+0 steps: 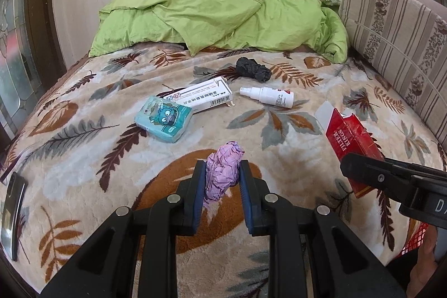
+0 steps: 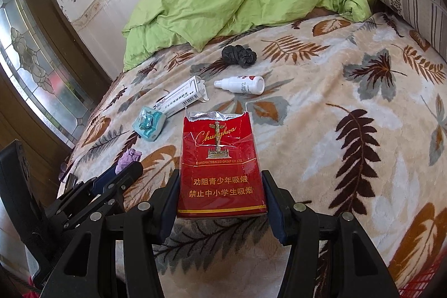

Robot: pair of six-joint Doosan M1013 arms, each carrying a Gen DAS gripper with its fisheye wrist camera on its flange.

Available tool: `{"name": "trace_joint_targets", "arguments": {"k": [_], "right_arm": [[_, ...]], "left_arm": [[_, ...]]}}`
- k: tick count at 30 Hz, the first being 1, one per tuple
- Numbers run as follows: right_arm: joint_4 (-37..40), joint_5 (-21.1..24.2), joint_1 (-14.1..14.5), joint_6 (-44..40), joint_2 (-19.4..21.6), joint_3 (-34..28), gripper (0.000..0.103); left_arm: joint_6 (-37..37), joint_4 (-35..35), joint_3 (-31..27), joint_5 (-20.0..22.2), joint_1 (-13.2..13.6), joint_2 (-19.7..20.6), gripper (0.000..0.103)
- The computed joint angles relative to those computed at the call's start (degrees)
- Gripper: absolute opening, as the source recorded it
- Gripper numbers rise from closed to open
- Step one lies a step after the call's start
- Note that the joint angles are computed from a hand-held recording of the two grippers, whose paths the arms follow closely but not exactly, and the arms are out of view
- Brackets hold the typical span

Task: Collect trash
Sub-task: 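Lift the cigarette pack with the right tool while the left tool lifts the purple cloth, then carry the cigarette pack and purple cloth over the red wastebasket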

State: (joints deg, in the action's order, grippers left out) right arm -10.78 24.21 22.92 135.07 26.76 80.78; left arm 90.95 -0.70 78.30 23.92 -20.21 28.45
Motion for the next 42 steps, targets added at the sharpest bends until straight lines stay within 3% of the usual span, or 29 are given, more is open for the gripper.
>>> {"name": "trace_joint_targets", "arguments": {"k": [14,25,28,32,37,42], "right_arm": [[-7.7,0.2,0.6,5.8,-0.6,0.7,0.059],[-18.4,0.8,1.7,15.0,-1.5,1.7,0.059],[-21.2,0.0,2.1,18.6,-2.8,3.4,0.059],[-21.6,-2.6,2.3,22.0,-5.7,7.3,0.059],[-29.8,-3.8,3.4,32.4,-10.5,13.4,0.059],[-39.2,-2.3,3.4,45.7,-16.3,19.9,0.059]], "left_arm": [[-2.1,2.5,0.7,-1.3,0.2,-0.5,0.023],[-1.4,2.4,2.6,-2.4,0.0,-1.8,0.023],[1.5,-1.7,3.6,-2.1,0.3,-2.7,0.023],[13.5,-16.5,4.7,-0.3,1.3,-4.0,0.022],[26.7,-30.3,6.6,2.3,1.4,-6.0,0.022],[36.0,-38.2,7.6,5.2,0.2,-7.6,0.023]]}}
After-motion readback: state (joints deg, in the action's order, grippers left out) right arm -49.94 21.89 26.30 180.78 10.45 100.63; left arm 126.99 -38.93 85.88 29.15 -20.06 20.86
